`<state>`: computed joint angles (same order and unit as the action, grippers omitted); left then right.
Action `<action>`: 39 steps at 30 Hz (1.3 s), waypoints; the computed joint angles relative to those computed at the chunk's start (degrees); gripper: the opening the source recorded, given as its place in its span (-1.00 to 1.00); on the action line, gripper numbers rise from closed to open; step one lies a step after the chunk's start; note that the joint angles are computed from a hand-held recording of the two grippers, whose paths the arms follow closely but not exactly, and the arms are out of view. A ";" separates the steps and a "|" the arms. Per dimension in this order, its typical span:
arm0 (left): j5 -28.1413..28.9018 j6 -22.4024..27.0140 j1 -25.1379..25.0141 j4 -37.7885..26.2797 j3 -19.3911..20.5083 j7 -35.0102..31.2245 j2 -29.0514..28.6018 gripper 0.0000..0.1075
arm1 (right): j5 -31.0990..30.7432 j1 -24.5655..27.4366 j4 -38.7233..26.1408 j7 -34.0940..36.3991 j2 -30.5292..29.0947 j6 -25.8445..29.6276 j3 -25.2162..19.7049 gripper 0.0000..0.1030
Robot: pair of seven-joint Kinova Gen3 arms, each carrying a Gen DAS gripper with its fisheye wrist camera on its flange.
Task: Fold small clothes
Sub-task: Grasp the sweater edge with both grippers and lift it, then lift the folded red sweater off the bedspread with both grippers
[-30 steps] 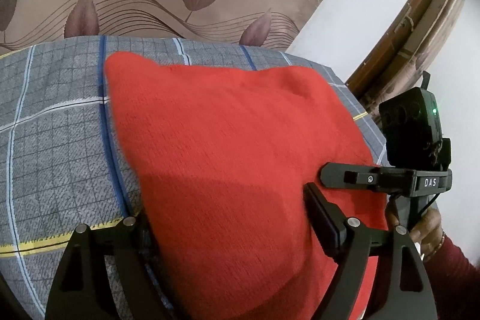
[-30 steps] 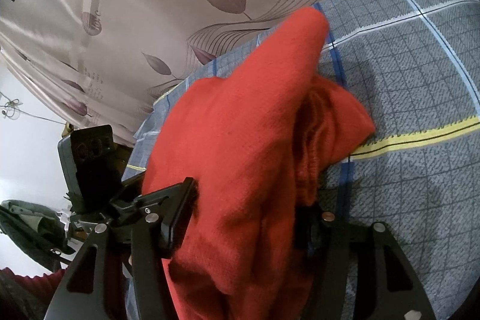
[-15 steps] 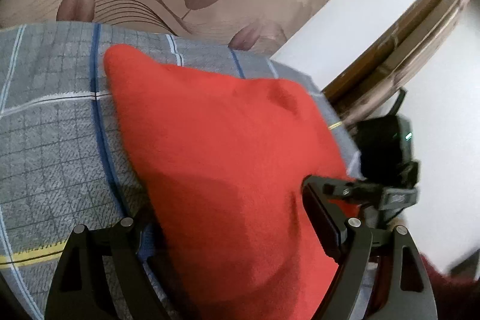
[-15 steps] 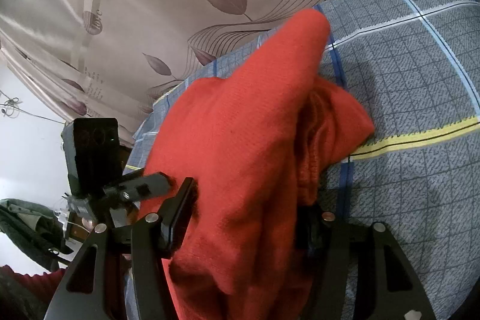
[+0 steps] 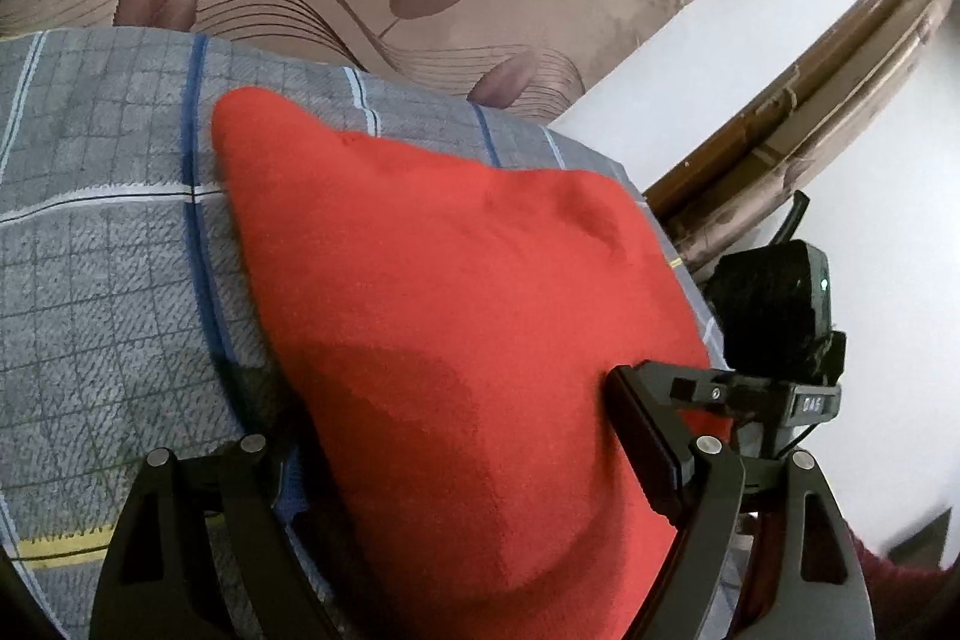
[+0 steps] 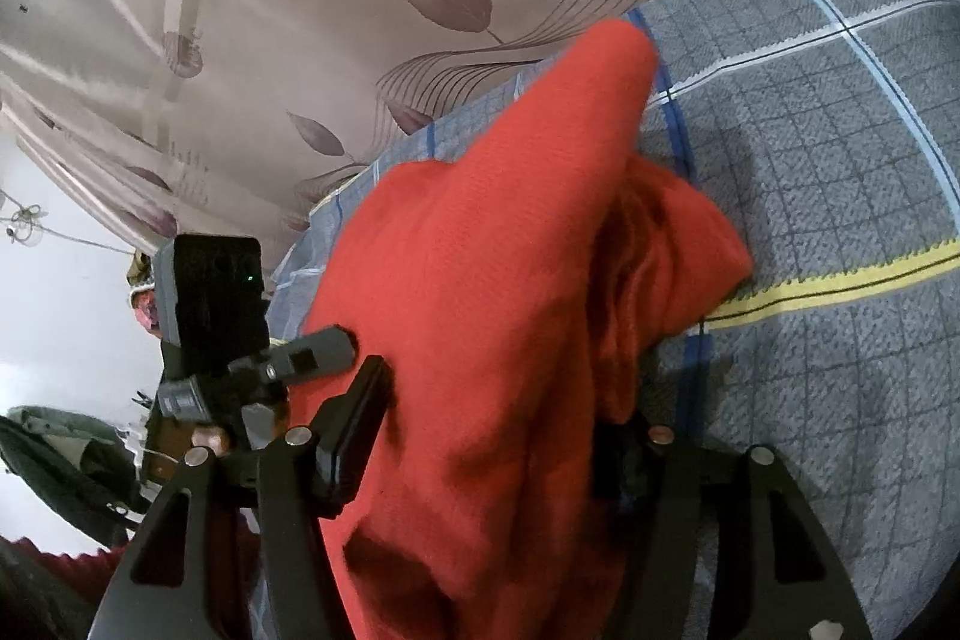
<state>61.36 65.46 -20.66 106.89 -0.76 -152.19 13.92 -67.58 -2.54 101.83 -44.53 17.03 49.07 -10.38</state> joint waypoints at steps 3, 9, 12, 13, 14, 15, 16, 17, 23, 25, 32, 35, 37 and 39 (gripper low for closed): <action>-0.65 -1.55 0.62 0.51 -0.12 0.70 -0.54 0.14 | 1.57 -1.04 -0.77 -2.29 0.00 -1.32 0.28 0.16; -0.26 -3.95 1.08 1.46 -0.07 1.46 -1.03 -0.15 | 5.53 -2.60 -2.20 -6.18 0.21 -3.84 -0.53 -0.24; -0.61 -10.25 3.59 4.22 -0.26 0.82 -4.72 -0.23 | 7.26 -3.32 -1.80 -7.03 -0.89 -5.77 -0.92 -0.35; -0.68 -12.52 4.55 5.15 -0.27 0.85 -5.90 -0.25 | 7.39 -3.63 -1.41 -7.47 -1.40 -6.70 -1.09 -0.37; -1.21 -14.26 4.98 5.80 0.07 1.32 -7.05 -0.27 | 7.40 -3.94 -0.83 -7.79 -2.05 -7.71 -1.28 -0.37; -2.14 -16.15 5.96 6.43 0.07 2.08 -8.45 -0.29 | 7.59 -4.30 -0.66 -8.18 -2.37 -8.35 -1.42 -0.38; -2.80 -17.15 6.65 6.69 -0.05 2.54 -9.25 -0.30 | 7.62 -4.58 -0.24 -8.36 -2.92 -9.05 -1.57 -0.39; -3.45 -17.65 7.18 6.78 -0.23 2.99 -9.89 -0.32 | 6.97 -4.65 0.26 -8.38 -3.43 -9.55 -1.80 -0.39; -6.48 -17.93 8.68 7.38 -2.06 5.62 -13.61 -0.35 | 4.17 -5.84 2.58 -8.41 -6.73 -11.06 -1.75 -0.41; -7.18 -18.13 9.12 8.05 -2.75 5.82 -15.39 -0.35 | 4.09 -7.01 3.17 -9.21 -8.03 -11.94 -1.50 -0.41; -10.86 -17.21 10.53 9.65 -5.81 7.84 -21.24 -0.35 | 2.88 -10.50 4.91 -11.95 -11.87 -13.26 -0.69 -0.41; -12.50 -16.23 11.11 10.39 -7.49 8.70 -23.96 -0.35 | 2.17 -12.03 5.99 -12.94 -13.72 -13.81 -0.37 -0.41; -12.44 -16.28 11.92 11.33 -9.12 7.96 -26.02 -0.35 | 0.98 -13.10 7.19 -12.97 -15.35 -14.16 -0.20 -0.42; -13.65 -15.71 12.02 11.88 -10.09 8.21 -28.20 -0.35 | 0.53 -14.40 8.18 -13.57 -16.85 -14.74 0.06 -0.42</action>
<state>47.71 49.75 -8.64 118.77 -10.85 -143.98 -14.28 -67.04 -16.95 110.02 -58.10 0.18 34.34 -10.32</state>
